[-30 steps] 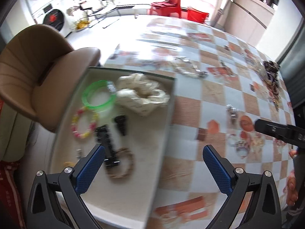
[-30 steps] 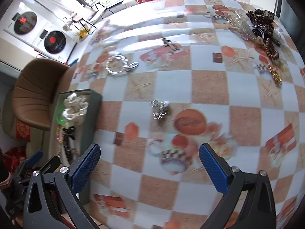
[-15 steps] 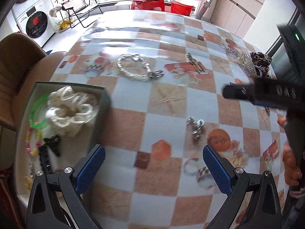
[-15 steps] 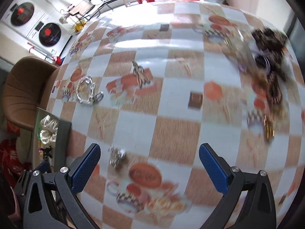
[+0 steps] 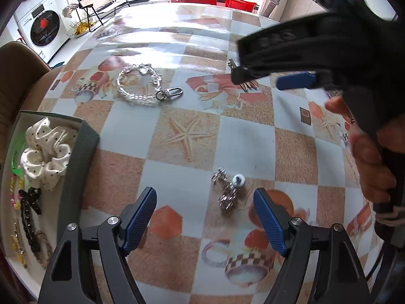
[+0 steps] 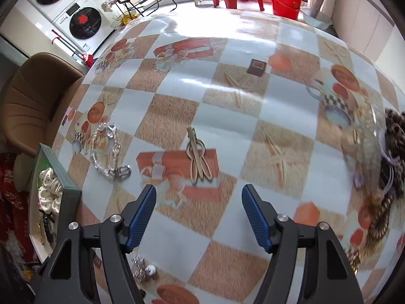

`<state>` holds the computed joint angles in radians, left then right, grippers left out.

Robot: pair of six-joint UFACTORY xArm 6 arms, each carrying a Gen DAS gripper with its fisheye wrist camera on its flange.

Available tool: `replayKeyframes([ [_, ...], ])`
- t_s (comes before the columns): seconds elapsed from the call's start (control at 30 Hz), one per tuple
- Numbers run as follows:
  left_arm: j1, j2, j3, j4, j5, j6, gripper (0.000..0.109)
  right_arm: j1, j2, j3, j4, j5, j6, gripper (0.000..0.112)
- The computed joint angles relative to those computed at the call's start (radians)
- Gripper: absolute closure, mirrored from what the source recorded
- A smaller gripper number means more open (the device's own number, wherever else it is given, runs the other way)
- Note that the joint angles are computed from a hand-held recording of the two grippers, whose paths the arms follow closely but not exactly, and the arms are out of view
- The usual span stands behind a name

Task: Organize jewelry
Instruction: 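Move both tools back over the table toward the silver charm and tan clip, then grasp the silver charm with the left gripper while the right grasps the tan bow clip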

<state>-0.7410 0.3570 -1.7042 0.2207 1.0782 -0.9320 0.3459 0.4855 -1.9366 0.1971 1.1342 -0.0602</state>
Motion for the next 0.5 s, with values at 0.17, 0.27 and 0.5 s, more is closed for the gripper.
replayKeyframes([
  [0.17, -0.005, 0.047, -0.049, 0.004, 0.009, -0.015, 0.036, 0.013, 0.098, -0.124, -0.034, 0.021, -0.022, 0.048],
  [0.27, -0.010, 0.062, -0.063, 0.014, 0.019, -0.037, 0.041, 0.022, 0.143, -0.192, -0.059, 0.033, -0.043, 0.052],
  [0.5, -0.035, 0.078, -0.093, 0.058, 0.064, -0.050, 0.047, 0.053, 0.143, -0.180, -0.155, -0.017, -0.080, 0.081],
])
